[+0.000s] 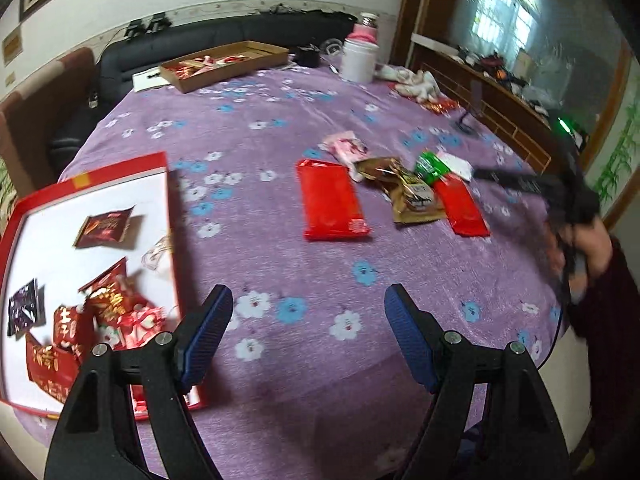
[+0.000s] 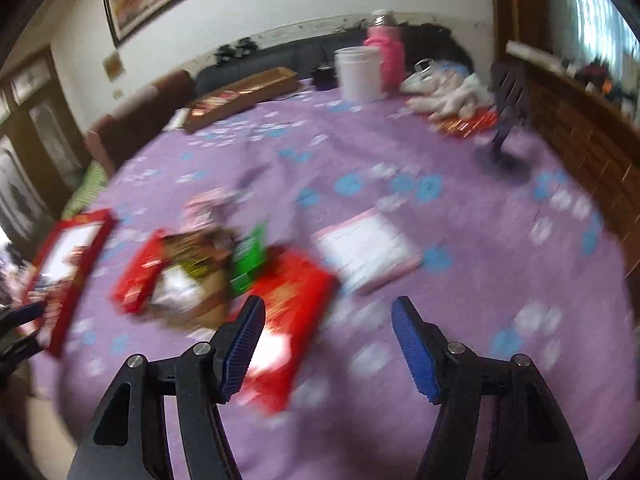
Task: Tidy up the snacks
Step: 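Grasp the white-pink packet with the right tool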
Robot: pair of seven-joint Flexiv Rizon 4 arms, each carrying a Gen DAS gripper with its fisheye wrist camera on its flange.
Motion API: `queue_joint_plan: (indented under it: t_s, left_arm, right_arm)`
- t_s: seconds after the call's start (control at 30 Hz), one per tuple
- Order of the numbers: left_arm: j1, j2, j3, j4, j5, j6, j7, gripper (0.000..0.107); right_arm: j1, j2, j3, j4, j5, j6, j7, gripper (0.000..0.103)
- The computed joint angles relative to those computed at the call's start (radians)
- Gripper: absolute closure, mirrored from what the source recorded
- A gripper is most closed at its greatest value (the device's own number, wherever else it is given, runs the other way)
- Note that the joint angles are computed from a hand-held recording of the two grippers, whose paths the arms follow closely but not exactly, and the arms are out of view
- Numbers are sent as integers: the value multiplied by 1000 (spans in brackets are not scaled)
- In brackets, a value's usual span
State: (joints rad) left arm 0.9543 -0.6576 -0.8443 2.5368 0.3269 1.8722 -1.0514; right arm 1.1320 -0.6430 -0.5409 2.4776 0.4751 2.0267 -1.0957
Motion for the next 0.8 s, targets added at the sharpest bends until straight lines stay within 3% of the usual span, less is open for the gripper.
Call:
queue_joint_plan:
  t_s: [0.13,0.23,0.33,0.43,0.53,0.67,0.8]
  left_arm:
    - [-88,49,47,-38,-44,-3,-47,28]
    - [-129,56,54,-95,-94,-62,-77,28]
    - [-264,78,145,-160,-168,-113,-93,28]
    - [-387,91,241,-191,-222,-130,-88,28]
    - [-430,86,269,-193,-248,-126,-81,28]
    - [-482,82,314,-193,-241,-94,-64,28]
    - [-543,74,360,-227,-247,-106,-49,28]
  right_arm:
    - [-148,20,40,-71,-104,-99,-4,35]
    - [-170,-1,20,-106,-156,-160,16,36]
    - [-243,3,72,-120,-208,-193,61,38]
    - [-243,-7,68,-103,-225,-153,77,45]
    - [-234,-13,66,-79,-219,-116,71,55]
    - [-275,14,131,-41,-199,-58,43,70]
    - [-282,35,200,14,-142,8,19,71]
